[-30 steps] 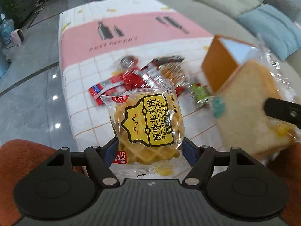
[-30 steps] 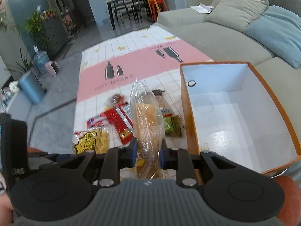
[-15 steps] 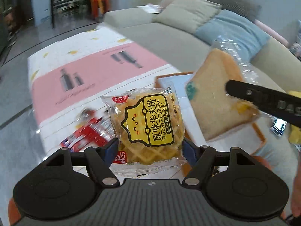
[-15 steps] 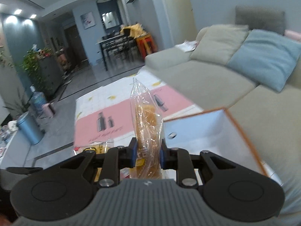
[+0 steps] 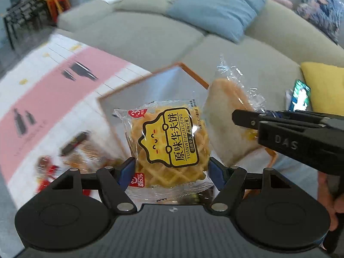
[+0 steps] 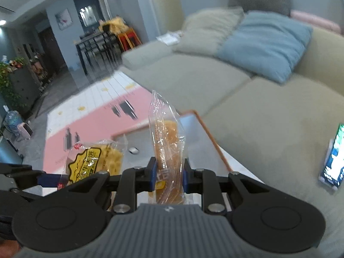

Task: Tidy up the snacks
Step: 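Carry the waffle cake and bread loaf over the orange box with both tools, then lower the waffle cake and bread loaf into the box and release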

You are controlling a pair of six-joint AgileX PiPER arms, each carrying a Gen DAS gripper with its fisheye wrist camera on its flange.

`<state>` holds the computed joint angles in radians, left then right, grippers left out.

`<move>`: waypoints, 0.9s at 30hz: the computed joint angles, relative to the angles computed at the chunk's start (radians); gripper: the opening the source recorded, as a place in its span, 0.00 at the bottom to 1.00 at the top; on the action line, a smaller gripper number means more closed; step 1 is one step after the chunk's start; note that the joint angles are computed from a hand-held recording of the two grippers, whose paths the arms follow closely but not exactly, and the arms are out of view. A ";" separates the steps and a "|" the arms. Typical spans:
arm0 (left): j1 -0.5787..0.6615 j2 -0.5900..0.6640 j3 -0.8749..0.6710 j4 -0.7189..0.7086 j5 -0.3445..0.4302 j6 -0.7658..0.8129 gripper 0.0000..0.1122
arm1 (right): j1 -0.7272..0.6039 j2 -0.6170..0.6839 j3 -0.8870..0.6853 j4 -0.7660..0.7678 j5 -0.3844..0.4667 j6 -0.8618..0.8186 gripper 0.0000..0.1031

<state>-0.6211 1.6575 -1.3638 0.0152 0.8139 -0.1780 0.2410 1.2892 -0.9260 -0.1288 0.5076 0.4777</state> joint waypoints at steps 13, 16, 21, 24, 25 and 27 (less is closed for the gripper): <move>-0.073 0.278 -0.205 -0.039 0.117 0.003 0.74 | -0.154 0.156 0.029 0.141 -0.017 -0.318 0.20; -0.083 0.320 -0.231 -0.021 0.138 -0.008 0.74 | -0.164 0.183 0.033 0.154 -0.029 -0.378 0.21; -0.084 0.357 -0.250 -0.012 0.165 -0.010 0.76 | -0.193 0.187 0.026 0.267 -0.009 -0.462 0.23; -0.094 0.365 -0.258 0.006 0.170 0.001 0.78 | -0.215 0.190 0.025 0.401 0.016 -0.565 0.24; -0.098 0.364 -0.254 0.011 0.170 0.009 0.79 | -0.221 0.190 0.028 0.444 0.025 -0.596 0.24; -0.103 0.354 -0.238 0.016 0.165 0.030 0.81 | -0.249 0.200 0.029 0.567 0.054 -0.682 0.24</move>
